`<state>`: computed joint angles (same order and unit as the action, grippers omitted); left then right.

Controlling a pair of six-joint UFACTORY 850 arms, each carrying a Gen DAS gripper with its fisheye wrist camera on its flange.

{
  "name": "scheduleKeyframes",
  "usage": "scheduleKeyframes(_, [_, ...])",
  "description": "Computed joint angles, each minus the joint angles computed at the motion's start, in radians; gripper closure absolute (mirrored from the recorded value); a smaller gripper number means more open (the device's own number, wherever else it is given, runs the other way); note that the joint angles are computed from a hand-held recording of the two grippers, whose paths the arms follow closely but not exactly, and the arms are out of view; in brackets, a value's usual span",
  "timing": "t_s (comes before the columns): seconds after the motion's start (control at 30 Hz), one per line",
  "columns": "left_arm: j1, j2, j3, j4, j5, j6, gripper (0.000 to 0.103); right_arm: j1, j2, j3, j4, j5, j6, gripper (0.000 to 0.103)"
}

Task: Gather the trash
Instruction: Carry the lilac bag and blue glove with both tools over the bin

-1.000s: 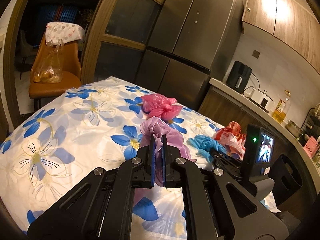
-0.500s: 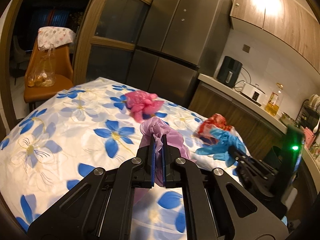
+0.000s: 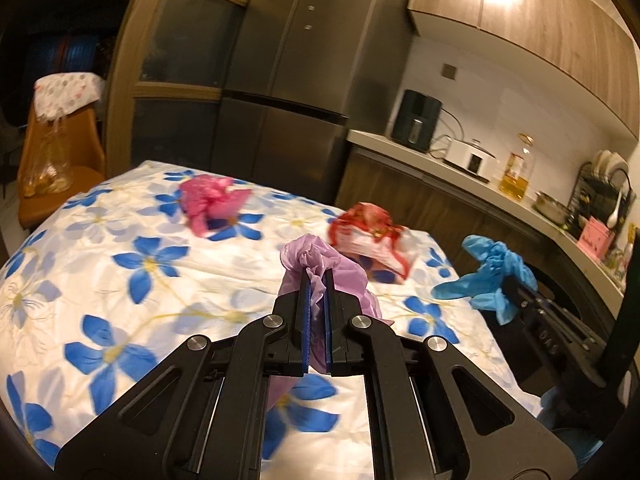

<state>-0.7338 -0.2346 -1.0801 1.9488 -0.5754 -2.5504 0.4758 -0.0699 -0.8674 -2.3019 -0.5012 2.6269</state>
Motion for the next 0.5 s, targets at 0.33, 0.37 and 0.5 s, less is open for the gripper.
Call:
scheduleKeyframes(0.33, [-0.047, -0.104, -0.144, 0.013, 0.036, 0.08, 0.099, -0.084, 0.087, 0.092, 0.014, -0.053, 0.032, 0.1])
scheduleKeyframes(0.37, [-0.051, -0.116, -0.163, 0.019, 0.044, 0.086, 0.099, -0.094, 0.094, 0.1, 0.015, -0.057, 0.035, 0.1])
scheduleKeyframes(0.5, [-0.067, -0.167, -0.243, 0.038, 0.07, 0.115, 0.099, -0.132, 0.122, 0.126, 0.025, -0.078, 0.038, 0.1])
